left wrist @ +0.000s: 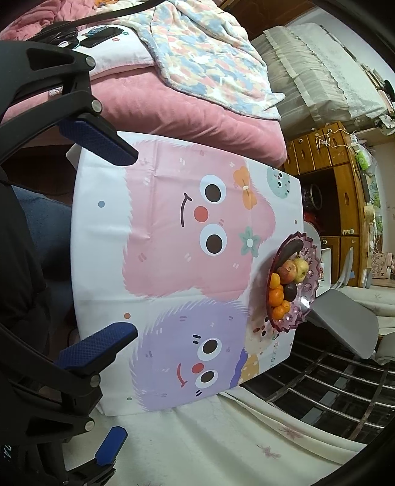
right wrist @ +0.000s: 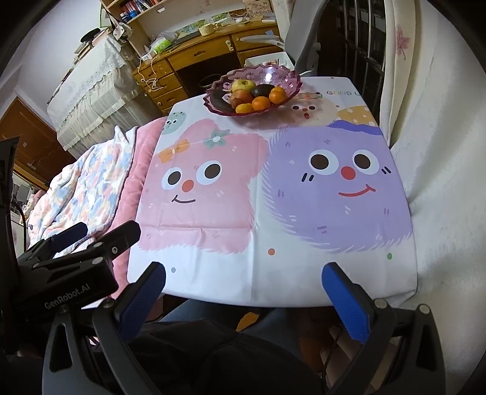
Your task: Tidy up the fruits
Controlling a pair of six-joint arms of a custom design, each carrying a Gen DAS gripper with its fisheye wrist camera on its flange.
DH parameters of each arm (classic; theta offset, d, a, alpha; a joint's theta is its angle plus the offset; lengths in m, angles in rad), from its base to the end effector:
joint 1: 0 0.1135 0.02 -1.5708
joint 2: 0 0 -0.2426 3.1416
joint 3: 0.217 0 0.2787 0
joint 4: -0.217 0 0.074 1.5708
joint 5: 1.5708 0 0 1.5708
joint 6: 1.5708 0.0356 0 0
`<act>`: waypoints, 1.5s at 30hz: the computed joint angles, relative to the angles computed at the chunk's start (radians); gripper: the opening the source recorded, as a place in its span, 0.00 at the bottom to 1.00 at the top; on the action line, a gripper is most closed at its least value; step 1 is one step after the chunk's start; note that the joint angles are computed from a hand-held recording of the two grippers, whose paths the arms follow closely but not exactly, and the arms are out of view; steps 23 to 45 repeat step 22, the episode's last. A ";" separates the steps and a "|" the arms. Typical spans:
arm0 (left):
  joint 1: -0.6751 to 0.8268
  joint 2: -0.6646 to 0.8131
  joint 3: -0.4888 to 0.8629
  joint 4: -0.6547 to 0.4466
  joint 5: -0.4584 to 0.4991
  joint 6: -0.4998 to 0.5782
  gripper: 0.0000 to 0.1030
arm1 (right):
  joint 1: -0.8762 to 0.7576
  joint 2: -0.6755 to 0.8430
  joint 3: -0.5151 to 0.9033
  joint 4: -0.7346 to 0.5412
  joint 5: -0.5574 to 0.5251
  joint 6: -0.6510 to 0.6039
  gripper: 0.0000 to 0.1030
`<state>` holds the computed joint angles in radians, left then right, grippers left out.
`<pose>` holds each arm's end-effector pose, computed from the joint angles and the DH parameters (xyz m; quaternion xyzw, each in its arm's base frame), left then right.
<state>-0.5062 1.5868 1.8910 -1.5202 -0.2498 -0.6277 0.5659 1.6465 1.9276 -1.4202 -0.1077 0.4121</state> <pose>0.2695 -0.1393 0.3931 -0.0812 0.9735 0.0094 0.2136 0.2756 0.1796 0.3892 -0.0864 0.9716 0.1469 0.1641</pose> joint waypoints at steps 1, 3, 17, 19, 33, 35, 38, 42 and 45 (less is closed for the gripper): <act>-0.001 0.001 0.000 0.002 -0.001 0.000 0.99 | -0.001 0.001 0.001 0.001 0.001 -0.001 1.00; -0.001 -0.002 -0.003 0.003 -0.003 0.001 0.99 | -0.001 0.001 -0.001 0.003 0.001 -0.002 1.00; 0.016 -0.016 -0.025 0.013 0.004 0.013 0.99 | 0.002 0.003 0.003 0.001 0.001 0.001 1.00; 0.026 -0.017 -0.027 0.013 0.008 0.019 0.99 | 0.005 0.003 0.003 0.001 0.002 0.002 1.00; 0.041 -0.012 -0.022 0.007 0.011 0.027 0.99 | 0.006 0.007 0.007 -0.001 0.001 0.003 1.00; 0.041 -0.012 -0.022 0.007 0.011 0.027 0.99 | 0.006 0.007 0.007 -0.001 0.001 0.003 1.00; 0.041 -0.012 -0.022 0.007 0.011 0.027 0.99 | 0.006 0.007 0.007 -0.001 0.001 0.003 1.00; 0.041 -0.012 -0.022 0.007 0.011 0.027 0.99 | 0.006 0.007 0.007 -0.001 0.001 0.003 1.00; 0.041 -0.012 -0.022 0.007 0.011 0.027 0.99 | 0.006 0.007 0.007 -0.001 0.001 0.003 1.00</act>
